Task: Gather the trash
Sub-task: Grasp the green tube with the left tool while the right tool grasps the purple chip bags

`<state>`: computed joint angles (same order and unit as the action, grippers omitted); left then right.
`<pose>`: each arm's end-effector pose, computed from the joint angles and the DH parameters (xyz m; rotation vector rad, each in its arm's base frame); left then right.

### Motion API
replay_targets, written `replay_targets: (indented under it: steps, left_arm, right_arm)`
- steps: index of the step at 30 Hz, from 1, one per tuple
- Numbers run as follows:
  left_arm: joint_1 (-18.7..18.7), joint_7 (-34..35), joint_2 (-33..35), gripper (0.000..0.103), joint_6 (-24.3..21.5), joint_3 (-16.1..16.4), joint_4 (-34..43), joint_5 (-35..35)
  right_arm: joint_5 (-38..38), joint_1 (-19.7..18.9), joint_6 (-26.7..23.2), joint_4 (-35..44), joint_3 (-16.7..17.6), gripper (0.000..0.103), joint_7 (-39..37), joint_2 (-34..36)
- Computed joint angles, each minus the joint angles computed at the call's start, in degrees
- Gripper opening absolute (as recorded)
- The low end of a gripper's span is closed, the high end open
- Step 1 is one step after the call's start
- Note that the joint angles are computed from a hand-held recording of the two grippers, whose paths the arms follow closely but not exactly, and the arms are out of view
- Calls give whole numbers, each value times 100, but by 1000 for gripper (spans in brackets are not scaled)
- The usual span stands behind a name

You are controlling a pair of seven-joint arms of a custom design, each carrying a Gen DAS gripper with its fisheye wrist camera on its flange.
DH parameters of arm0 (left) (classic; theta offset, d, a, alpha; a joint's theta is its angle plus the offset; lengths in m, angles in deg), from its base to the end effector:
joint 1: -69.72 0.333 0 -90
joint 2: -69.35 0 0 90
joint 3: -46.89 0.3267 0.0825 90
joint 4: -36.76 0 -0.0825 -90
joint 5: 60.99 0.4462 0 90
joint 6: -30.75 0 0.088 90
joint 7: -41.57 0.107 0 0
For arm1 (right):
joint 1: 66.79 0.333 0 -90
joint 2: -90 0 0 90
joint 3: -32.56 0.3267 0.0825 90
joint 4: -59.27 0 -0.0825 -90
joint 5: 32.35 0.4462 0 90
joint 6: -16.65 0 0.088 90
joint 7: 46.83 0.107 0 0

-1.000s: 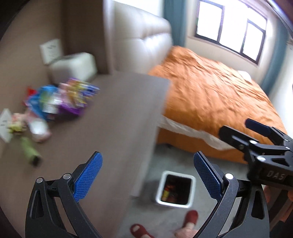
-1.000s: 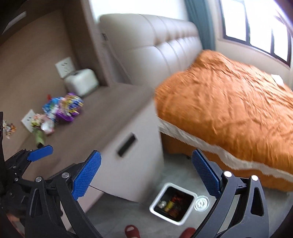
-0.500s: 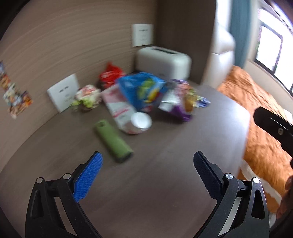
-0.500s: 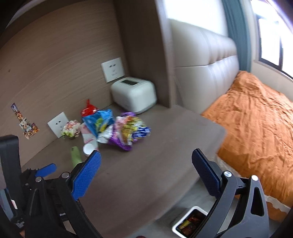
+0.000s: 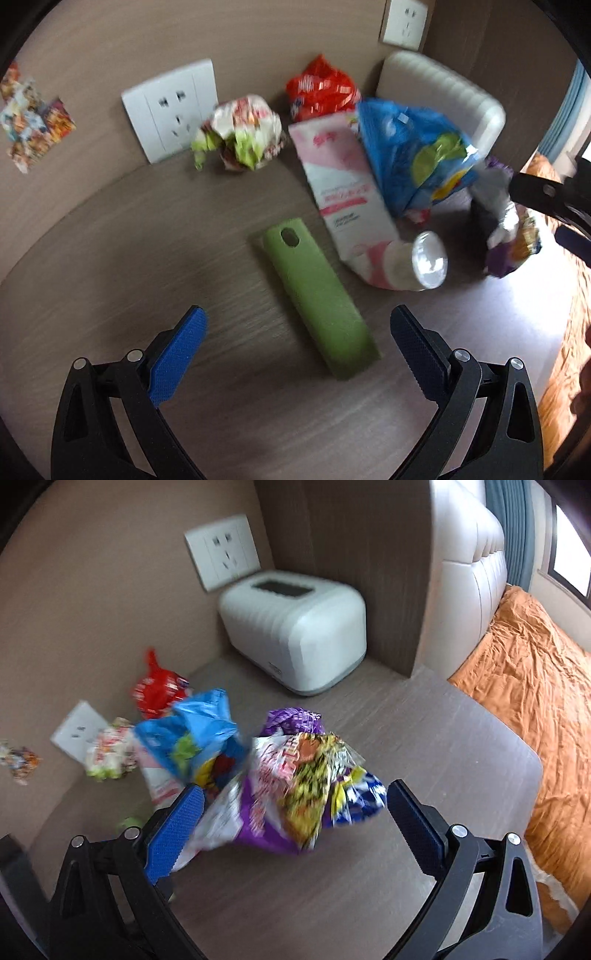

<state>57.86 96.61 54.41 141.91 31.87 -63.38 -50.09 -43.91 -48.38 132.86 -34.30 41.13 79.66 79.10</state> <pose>0.4978 -0.2622 0.7282 -2.0364 1.8320 -0.5119 0.5212 0.2645 0.7677 -1.7120 1.9411 -0.4777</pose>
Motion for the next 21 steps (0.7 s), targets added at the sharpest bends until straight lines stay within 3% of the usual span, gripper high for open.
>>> replay_targets:
  steps: [2, 5, 8, 12, 21]
  left_arm:
    - [12, -5, 6, 95, 9, 0, -47, 43]
    - [19, -17, -42, 86, 146, -16, -134, 167]
    - [35, -18, -107, 66, 375, 14, -225, 152]
    - [56, 23, -294, 33, 582, 58, -423, 53]
    - [108, 536, -876, 25, 917, 214, -1000, -352]
  right_arm:
    - [-72, -5, -224, 111, 22, 99, 115, 189]
    - [-29, 22, -42, -54, -9, 99, 178, 163]
    - [-209, 53, -32, -58, 17, 99, 44, 200]
    - [181, 51, 260, -339, -92, 86, 103, 27]
    - [439, -55, 812, -1033, -76, 76, 87, -693]
